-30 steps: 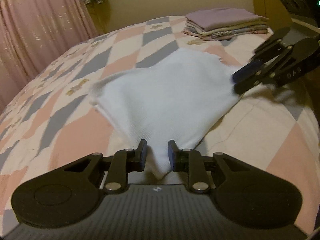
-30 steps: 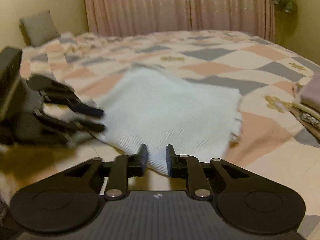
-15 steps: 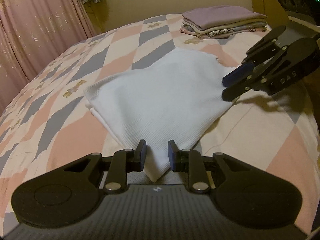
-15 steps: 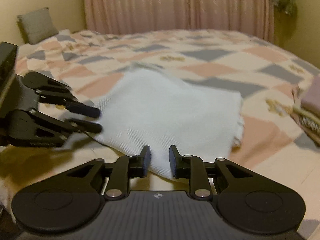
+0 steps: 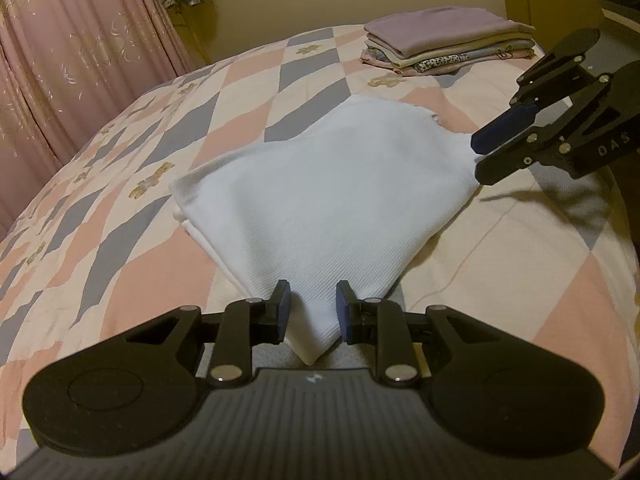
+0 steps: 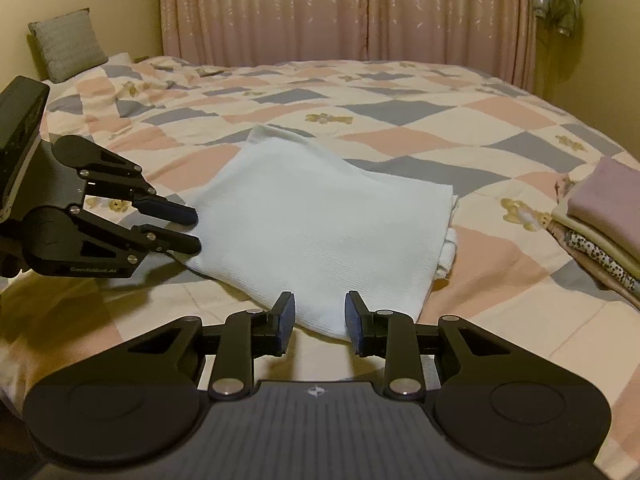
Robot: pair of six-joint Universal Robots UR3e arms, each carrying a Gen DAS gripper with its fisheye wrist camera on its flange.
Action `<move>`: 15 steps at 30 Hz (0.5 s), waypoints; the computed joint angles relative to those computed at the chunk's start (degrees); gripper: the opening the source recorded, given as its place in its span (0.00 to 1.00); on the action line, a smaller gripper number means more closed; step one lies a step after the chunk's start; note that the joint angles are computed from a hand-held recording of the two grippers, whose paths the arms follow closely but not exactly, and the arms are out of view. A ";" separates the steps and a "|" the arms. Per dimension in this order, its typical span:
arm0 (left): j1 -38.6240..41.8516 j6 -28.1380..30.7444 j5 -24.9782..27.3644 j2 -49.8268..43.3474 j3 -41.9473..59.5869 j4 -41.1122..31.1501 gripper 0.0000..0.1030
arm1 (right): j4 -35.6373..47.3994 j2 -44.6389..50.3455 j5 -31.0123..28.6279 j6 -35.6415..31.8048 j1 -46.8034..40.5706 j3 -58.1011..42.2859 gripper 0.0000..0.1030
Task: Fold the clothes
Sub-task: 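Move both open grippers to the undershirt's end and close on it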
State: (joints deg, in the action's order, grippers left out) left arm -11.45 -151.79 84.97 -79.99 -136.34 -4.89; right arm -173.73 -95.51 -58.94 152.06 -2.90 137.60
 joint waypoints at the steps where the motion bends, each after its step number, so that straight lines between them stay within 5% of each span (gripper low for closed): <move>1: -0.34 0.05 0.50 0.08 0.03 0.10 0.22 | -0.07 -0.22 -0.28 -0.18 0.10 0.21 0.32; 6: -7.19 7.94 7.96 0.18 -2.40 7.87 0.43 | -0.63 -1.98 -1.64 -2.03 -0.18 2.13 0.40; 15: -20.29 26.63 21.63 -19.41 -0.60 27.55 0.48 | -4.34 -1.48 -6.24 -8.70 2.48 3.68 0.47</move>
State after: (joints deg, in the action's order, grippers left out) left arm -31.74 -125.16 106.60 -99.41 -136.93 22.66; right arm -178.06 -96.99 -65.19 143.36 -0.42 141.28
